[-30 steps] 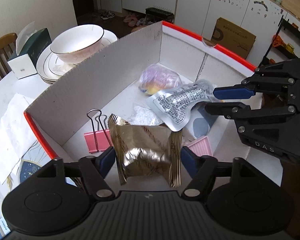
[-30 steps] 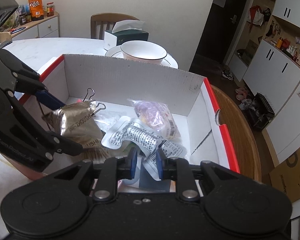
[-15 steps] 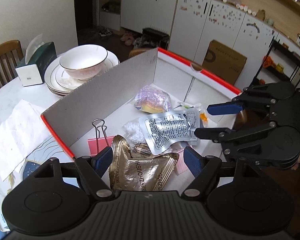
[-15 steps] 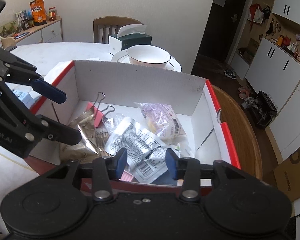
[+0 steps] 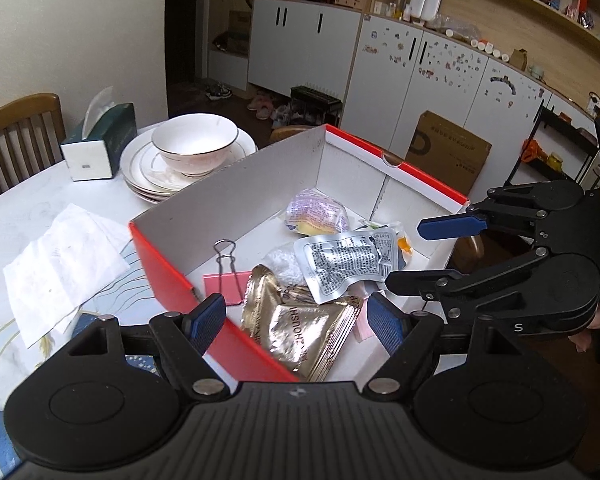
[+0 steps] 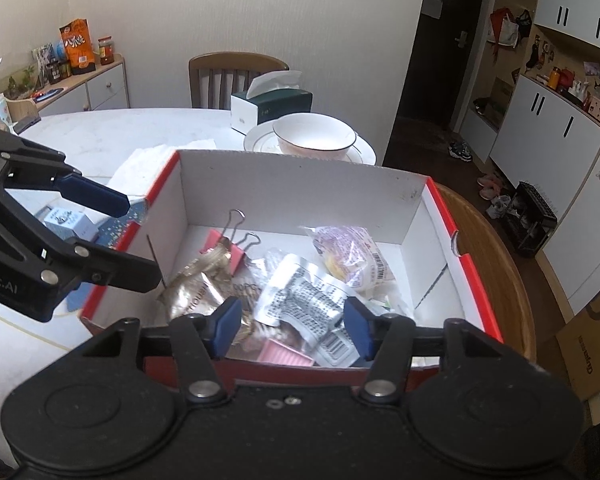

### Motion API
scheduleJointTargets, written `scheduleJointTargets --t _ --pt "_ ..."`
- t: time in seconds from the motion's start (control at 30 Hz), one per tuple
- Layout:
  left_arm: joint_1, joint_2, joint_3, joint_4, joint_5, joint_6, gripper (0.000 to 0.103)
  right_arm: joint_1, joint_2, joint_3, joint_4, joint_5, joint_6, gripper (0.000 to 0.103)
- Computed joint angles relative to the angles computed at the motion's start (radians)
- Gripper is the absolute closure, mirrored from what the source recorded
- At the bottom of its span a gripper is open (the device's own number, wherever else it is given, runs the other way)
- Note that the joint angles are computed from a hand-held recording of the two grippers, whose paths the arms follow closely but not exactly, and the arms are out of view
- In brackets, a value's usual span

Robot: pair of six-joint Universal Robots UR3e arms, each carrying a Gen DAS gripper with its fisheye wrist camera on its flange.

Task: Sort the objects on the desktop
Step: 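Withdraw both tools from the box back over the table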

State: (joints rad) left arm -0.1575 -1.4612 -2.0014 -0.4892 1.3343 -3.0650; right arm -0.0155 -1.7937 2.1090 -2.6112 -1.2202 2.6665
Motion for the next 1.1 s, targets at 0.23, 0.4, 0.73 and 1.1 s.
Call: scheduleJointTargets --t 0.23,0.4,0.73,1.1 --pt "0.092 0.143 -0.103 -0.043 -0.081 0.059 0.026 0.067 -0.033 0.014 -0.02 -0.038 0.086 0.038" --pt "0.165 0.248 -0.167 -0.088 -0.139 0.117 0.026 0.133 -0.038 0.011 -0.037 -0.087 0.152 0.033" --pt "0.374 0.495 -0.261 -0.298 -0.276 0.303 0.017 0.287 -0.029 -0.01 -0.08 -0.182 0.305 0.024" --pt "0.919 0.89 -0.221 -1.053 -0.536 0.849 0.013 0.52 0.075 -0.077 -0.144 -0.323 0.472 0.014"
